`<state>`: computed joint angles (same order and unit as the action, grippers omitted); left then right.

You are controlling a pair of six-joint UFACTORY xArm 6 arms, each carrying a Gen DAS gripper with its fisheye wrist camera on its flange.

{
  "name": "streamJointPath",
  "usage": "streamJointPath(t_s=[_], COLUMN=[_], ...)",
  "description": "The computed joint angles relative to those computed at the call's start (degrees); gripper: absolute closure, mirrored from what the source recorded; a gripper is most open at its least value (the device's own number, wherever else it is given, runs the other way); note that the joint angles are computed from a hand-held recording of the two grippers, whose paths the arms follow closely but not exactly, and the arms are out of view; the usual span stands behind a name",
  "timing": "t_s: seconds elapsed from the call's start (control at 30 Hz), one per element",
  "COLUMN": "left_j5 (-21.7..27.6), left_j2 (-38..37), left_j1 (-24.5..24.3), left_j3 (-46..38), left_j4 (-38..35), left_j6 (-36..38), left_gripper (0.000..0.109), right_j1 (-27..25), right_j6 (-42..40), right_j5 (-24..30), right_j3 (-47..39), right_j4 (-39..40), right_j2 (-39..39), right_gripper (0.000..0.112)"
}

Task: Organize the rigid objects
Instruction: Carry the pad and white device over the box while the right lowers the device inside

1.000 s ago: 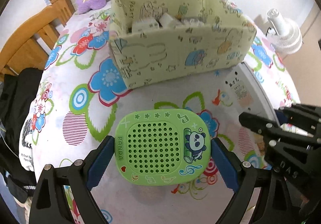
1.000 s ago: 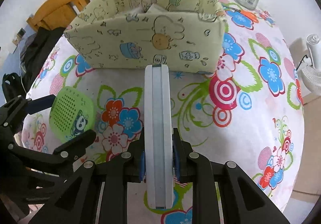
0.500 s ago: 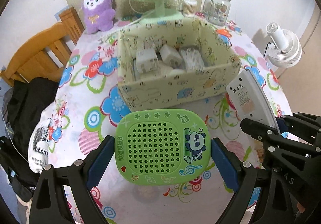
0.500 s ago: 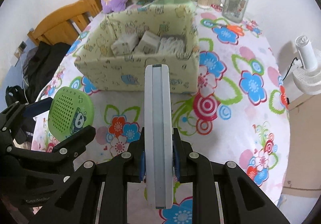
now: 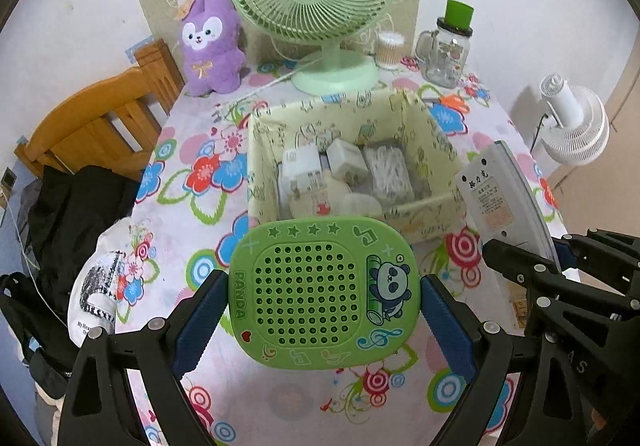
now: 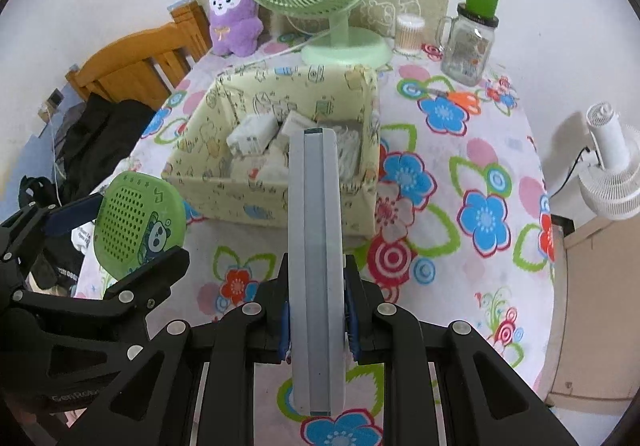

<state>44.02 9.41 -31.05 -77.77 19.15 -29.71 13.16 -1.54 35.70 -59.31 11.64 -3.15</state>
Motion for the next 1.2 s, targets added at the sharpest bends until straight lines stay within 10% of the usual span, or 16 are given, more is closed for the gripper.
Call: streamJointPath(t_s=[1.2], left_j5=[4.2], left_j2=[19.1], left_j1=[5.3], left_j3=[-26.6], left_j4=[-6.6], left_j6=[11.4], left_gripper=[0.014], right_j1=[-1.8], right_j6=[5.9], right_j5=[6.2], right_j3=[-27.4], right_j4=[-4.3], right_j2=[21.5], right_gripper=[0.089])
